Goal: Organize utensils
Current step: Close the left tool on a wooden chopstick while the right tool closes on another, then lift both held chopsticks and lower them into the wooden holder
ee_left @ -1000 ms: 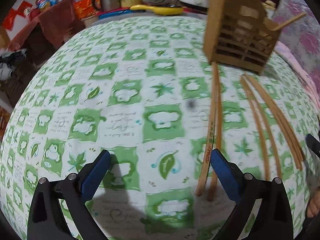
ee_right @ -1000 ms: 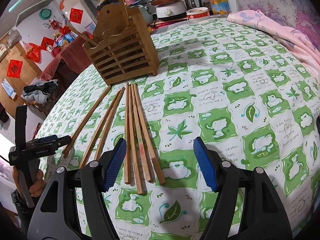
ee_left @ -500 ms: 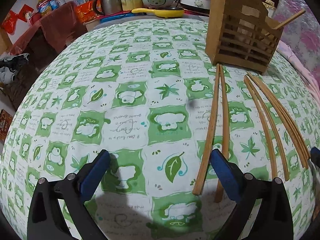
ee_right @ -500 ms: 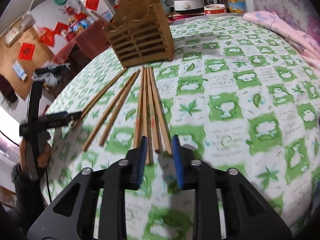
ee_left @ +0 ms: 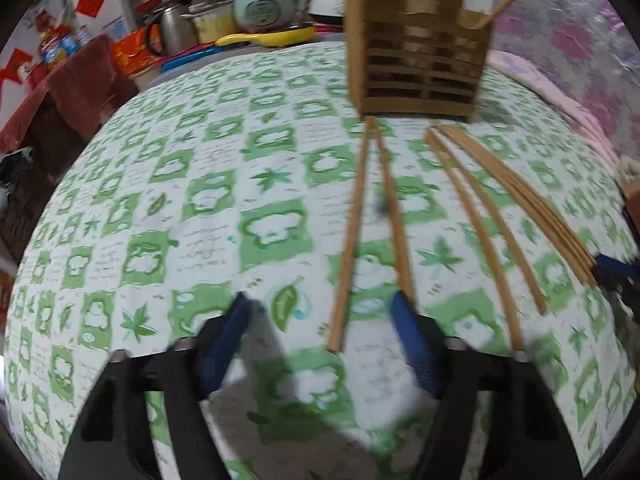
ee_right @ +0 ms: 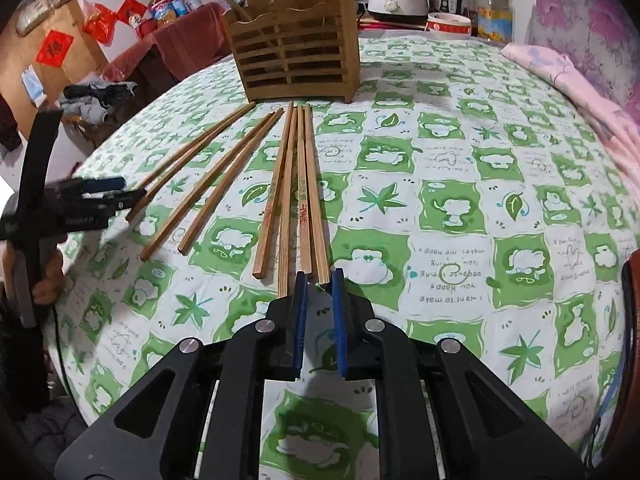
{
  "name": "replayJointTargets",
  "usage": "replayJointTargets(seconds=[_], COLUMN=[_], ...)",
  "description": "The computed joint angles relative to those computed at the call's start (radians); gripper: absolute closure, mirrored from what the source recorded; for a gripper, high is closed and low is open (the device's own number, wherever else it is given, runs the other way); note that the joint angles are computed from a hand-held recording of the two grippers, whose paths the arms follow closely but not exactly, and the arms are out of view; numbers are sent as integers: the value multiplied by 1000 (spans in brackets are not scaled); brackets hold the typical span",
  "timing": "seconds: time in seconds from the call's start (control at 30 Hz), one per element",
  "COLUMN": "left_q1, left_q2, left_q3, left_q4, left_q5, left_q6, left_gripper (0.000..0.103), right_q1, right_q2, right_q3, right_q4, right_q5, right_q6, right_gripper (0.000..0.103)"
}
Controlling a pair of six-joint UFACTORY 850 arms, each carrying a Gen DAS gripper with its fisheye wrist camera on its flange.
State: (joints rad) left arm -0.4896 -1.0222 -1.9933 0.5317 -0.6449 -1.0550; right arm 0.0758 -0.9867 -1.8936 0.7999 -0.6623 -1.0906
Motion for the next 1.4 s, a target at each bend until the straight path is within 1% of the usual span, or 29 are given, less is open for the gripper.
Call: replayJointTargets(seconds=[0.03, 0.07, 0.13, 0.17, 0.23, 0.3, 0.43, 0.53, 0.6, 0.73, 0.8, 0.87, 0.97, 1.03, 1.1, 1.17, 1.23, 1.33, 1.37, 1.4], left_q1=[-2, -5, -13, -15, -20, -21, -16, -11, -12, -17, -13, -10, -8, -4, 1, 2, 13, 28, 29, 29], left_q2=[9, 16, 28, 28, 19, 12, 50, 85, 90, 80, 73, 60, 20, 6, 14, 26, 37, 67, 72, 76], left_q3=[16, 27, 49, 47, 32, 20, 66, 88, 74, -2, -51, -101, -197, -221, -187, -131, -71, 23, 43, 58], left_q4=[10, 19, 44, 47, 60, 71, 113, 136, 152, 194, 181, 166, 153, 118, 89, 88, 24, -58, -65, -67], left_q5=[12, 19, 34, 38, 26, 11, 54, 87, 82, 30, 27, 21, -11, -7, 15, 21, 35, 86, 92, 97], left_q6=[-10, -18, -31, -26, -23, -36, -116, -153, -156, -154, -124, -93, -48, -20, 1, 0, 31, 53, 52, 50], left_gripper=[49, 52, 68, 72, 90, 96, 96, 95, 95, 96, 96, 96, 96, 96, 96, 96, 96, 95, 94, 89], right_q1=[-6, -9, -14, -14, -6, 2, 1, -5, -8, -8, -6, -5, 0, 1, 2, 1, -1, -1, 0, 1], right_q2=[-14, -23, -41, -49, -57, -46, 5, 60, 92, 132, 135, 131, 118, 111, 114, 117, 114, 115, 118, 120], right_q3=[-23, -36, -65, -79, -93, -77, -3, 57, 81, 87, 67, 38, -7, -21, -9, 5, 6, 8, 9, 12], right_q4=[5, 7, 8, 4, -14, -21, 46, 168, 243, 348, 370, 376, 365, 355, 360, 363, 352, 357, 359, 359], right_q5=[-27, -43, -73, -81, -67, -38, 38, 86, 104, 114, 109, 99, 92, 79, 77, 81, 79, 75, 74, 75], right_q6=[15, 30, 54, 63, 76, 72, 4, -102, -174, -272, -281, -271, -248, -240, -248, -256, -242, -240, -243, -246], right_gripper=[91, 92, 93, 94, 96, 96, 97, 97, 97, 97, 97, 97, 97, 97, 97, 97, 97, 97, 97, 97])
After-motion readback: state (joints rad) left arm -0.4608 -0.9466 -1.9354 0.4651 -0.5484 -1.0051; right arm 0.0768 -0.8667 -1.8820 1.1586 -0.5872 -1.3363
